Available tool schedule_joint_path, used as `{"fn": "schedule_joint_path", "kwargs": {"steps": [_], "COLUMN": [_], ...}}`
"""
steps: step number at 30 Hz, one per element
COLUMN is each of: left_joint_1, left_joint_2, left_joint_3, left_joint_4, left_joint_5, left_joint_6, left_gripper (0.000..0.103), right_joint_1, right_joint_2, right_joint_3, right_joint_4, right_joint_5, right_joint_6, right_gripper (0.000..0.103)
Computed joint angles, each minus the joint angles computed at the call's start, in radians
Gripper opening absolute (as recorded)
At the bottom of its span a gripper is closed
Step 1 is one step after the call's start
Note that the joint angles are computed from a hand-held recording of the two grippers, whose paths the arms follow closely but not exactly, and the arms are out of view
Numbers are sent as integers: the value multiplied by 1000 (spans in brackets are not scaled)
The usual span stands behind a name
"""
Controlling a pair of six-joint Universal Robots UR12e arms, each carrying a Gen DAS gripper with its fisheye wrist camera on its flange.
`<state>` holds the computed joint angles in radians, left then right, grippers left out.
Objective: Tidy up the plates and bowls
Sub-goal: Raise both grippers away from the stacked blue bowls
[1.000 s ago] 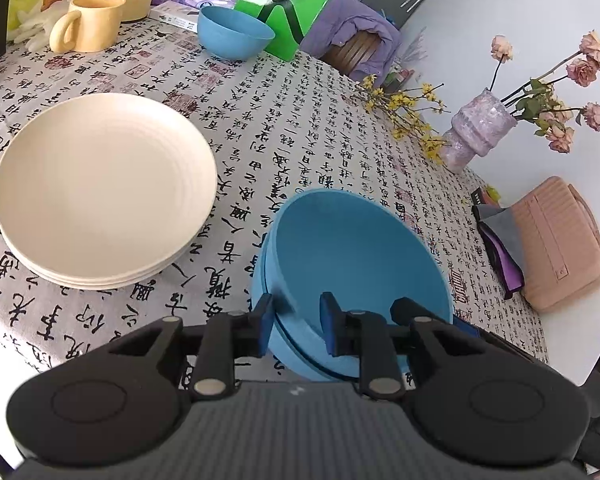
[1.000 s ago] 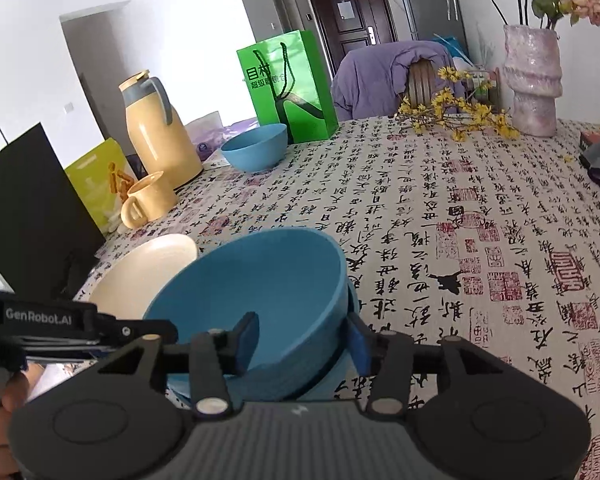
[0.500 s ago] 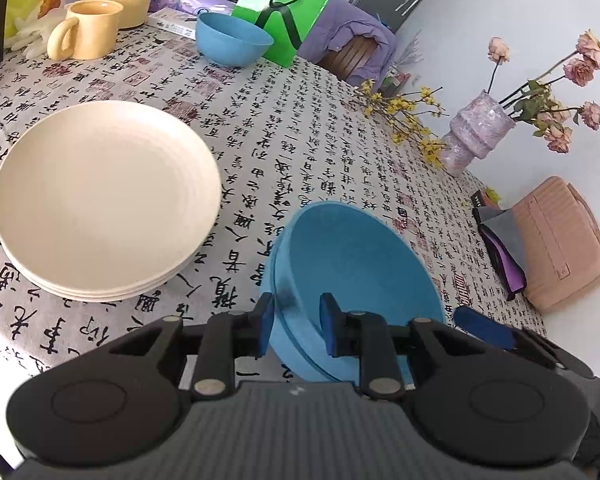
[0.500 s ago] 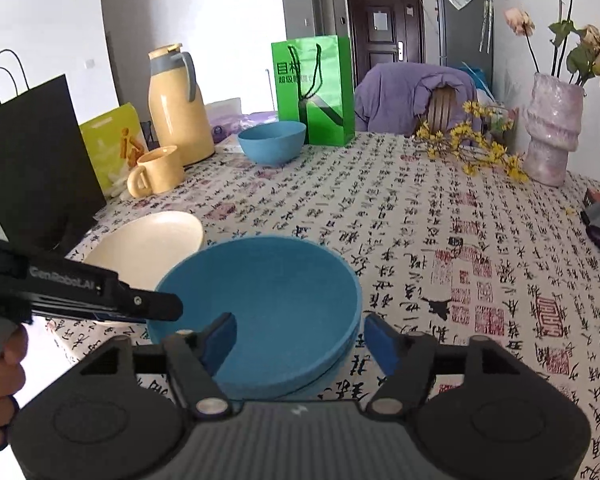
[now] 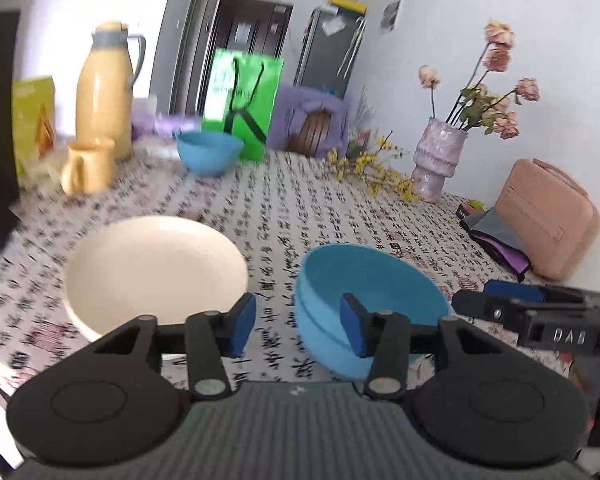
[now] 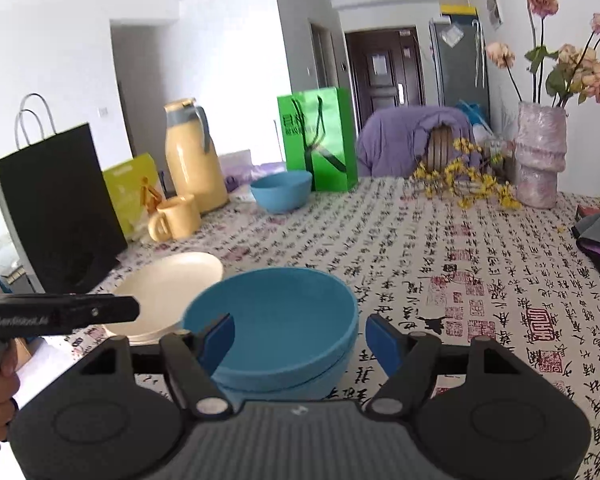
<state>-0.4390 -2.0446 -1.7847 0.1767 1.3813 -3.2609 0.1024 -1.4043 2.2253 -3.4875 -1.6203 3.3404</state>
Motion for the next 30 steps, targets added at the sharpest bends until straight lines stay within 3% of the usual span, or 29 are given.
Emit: {"fn": "schedule_joint_path", "kwargs": {"steps": [2, 5, 8, 14, 21, 26, 30], "left_joint_1": [-6, -30, -39, -33, -17, 7, 26], "left_joint_2": [9, 13, 21, 24, 15, 4, -15], "left_joint_3": [-35, -80, -116, -130, -109, -67, -9], "left_joint_4": [59, 153, 186, 176, 167, 131, 106], "left_joint_5": [47, 179, 246, 283, 280, 246, 232], "left_joint_6": [14, 37, 56, 14, -6, -37, -30], "left_gripper": [60, 75, 86, 89, 91, 99, 99], "right_joint_1": [11, 30, 53, 82, 91, 62, 33], "right_joint_2": [10, 34, 54, 76, 97, 99, 97], "right_joint_3": [18, 47, 71, 70, 30, -16, -78], "right_joint_4": [-58, -170, -246, -297, -282, -253, -191], "right_joint_5": [-8, -37, -62, -59, -46, 37, 95], "right_joint_6": [-13, -18, -33, -113, -116, -106, -97], "right_gripper": [74, 82, 82, 86, 86, 86, 86]}}
